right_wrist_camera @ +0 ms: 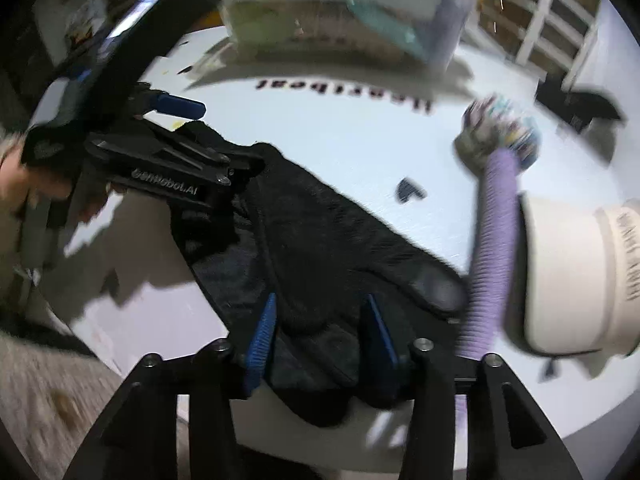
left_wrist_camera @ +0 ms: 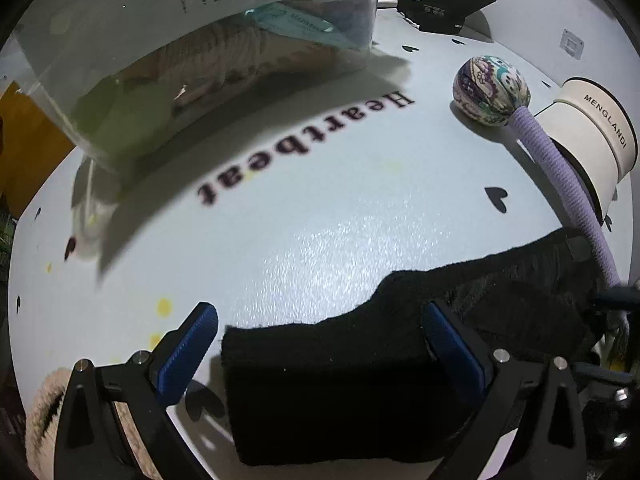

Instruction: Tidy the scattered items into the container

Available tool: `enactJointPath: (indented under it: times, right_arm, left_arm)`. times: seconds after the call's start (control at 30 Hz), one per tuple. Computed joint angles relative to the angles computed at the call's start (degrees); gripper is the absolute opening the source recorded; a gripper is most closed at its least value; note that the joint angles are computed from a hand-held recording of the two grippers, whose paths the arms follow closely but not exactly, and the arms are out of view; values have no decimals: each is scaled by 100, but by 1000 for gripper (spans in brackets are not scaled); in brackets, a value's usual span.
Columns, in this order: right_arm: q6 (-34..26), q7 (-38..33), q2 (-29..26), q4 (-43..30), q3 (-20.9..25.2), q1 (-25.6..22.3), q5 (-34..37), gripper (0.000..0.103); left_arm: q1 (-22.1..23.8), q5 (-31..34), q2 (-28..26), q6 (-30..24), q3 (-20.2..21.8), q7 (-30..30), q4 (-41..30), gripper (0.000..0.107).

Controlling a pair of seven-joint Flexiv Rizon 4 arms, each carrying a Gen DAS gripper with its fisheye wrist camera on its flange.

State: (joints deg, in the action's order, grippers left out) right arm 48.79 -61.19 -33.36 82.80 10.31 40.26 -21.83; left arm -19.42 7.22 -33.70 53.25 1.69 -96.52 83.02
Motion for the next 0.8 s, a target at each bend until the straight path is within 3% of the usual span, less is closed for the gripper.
enactJointPath:
  times: [0.23,0.33,0.47,0.53,0.8]
  right_arm:
    - [-321,-1218,581,813,143,-52,-545,51]
    - [-411,-1406,626,929,160,-47,-578,51]
    - [-299,-1381,579,1142,39,60,-937,51]
    - [112,-1134,565,1334,-131,145,-1370,51]
    - [817,-413,439,1572,-588,396,-2841,54]
  left_arm:
    - [38,-248,228,-471,-36,-476,252,103]
    - [38,-215,274,-561,-58,-578,286,103]
    - [15,-116,248,-706,-72,-628,194,103]
    - [18,-88,233,-804,-92,-583,140,103]
    - [-2,2,77,-1376,-156,-211,-271,103]
